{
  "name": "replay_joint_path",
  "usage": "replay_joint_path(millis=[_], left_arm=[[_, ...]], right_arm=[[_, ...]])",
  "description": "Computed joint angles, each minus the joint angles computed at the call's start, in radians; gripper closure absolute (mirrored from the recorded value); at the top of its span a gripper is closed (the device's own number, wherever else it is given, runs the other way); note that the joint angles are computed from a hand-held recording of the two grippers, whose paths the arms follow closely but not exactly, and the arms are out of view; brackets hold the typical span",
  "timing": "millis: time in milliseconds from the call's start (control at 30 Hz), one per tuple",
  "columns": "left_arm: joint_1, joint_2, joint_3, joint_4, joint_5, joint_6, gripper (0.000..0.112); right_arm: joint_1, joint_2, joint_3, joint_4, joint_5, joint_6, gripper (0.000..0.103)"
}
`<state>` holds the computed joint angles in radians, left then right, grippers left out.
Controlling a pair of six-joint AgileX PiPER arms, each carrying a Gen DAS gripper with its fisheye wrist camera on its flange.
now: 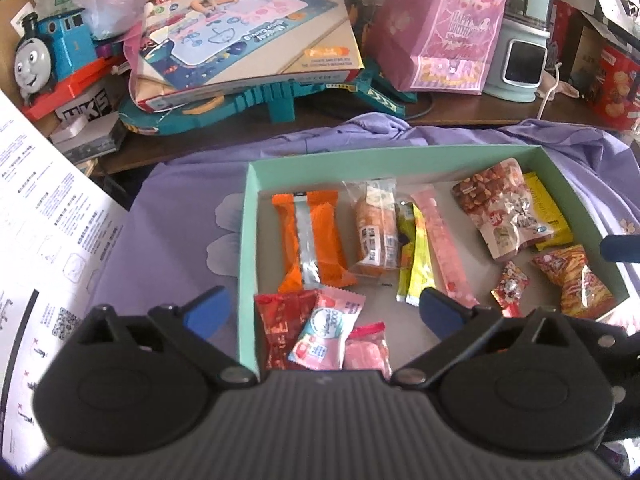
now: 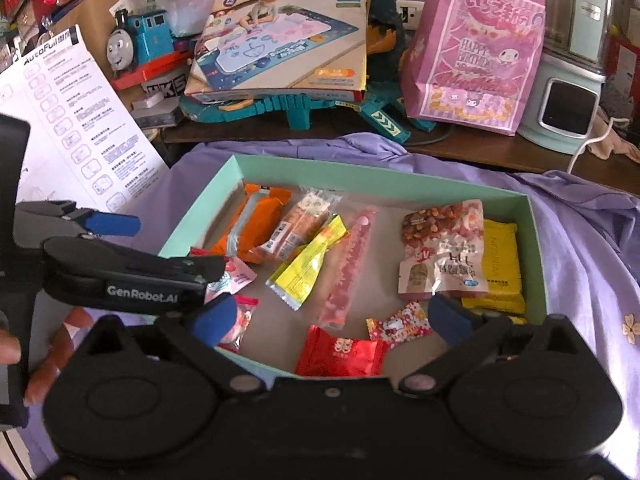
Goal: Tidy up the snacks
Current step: 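Carry both candies into the green box and open both tools, then move both tools away from the box toward the remaining snacks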
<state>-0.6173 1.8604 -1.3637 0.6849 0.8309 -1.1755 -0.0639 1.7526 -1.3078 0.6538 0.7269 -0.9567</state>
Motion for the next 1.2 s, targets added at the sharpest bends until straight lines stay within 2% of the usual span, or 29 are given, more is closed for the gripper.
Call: replay_joint_path(millis=[267, 533, 767, 967, 1200], left_arm=[[-0.066, -0.065, 0.029, -0.016, 0.038, -0.051, 0.009], [-0.210, -0.085, 0.023, -0.024, 0.082, -0.120, 0.009], [-0.331, 0.020, -0.088, -0.074, 0.087, -0.105, 0.009], [-0.406, 0.137, -0.190, -0.166, 0.061, -0.063, 0.009], [-0.445, 0.288, -0.353, -0.285, 0.055, 0.042, 0.009]], right_arm=[[-0.065, -0.088, 0.052, 0.010, 0.036, -0.020, 0.000], [-0.235, -0.205, 0.146, 0.047, 0.099, -0.160, 0.000], [-0.477, -0.229, 0.188, 0.089, 0.176, -0.295, 0.000], [-0.641, -0.160, 0.201, 0.090, 0.185, -0.373, 0.000], [-0.762, -0.071, 0.200, 0.123, 0.210, -0.428, 0.000]])
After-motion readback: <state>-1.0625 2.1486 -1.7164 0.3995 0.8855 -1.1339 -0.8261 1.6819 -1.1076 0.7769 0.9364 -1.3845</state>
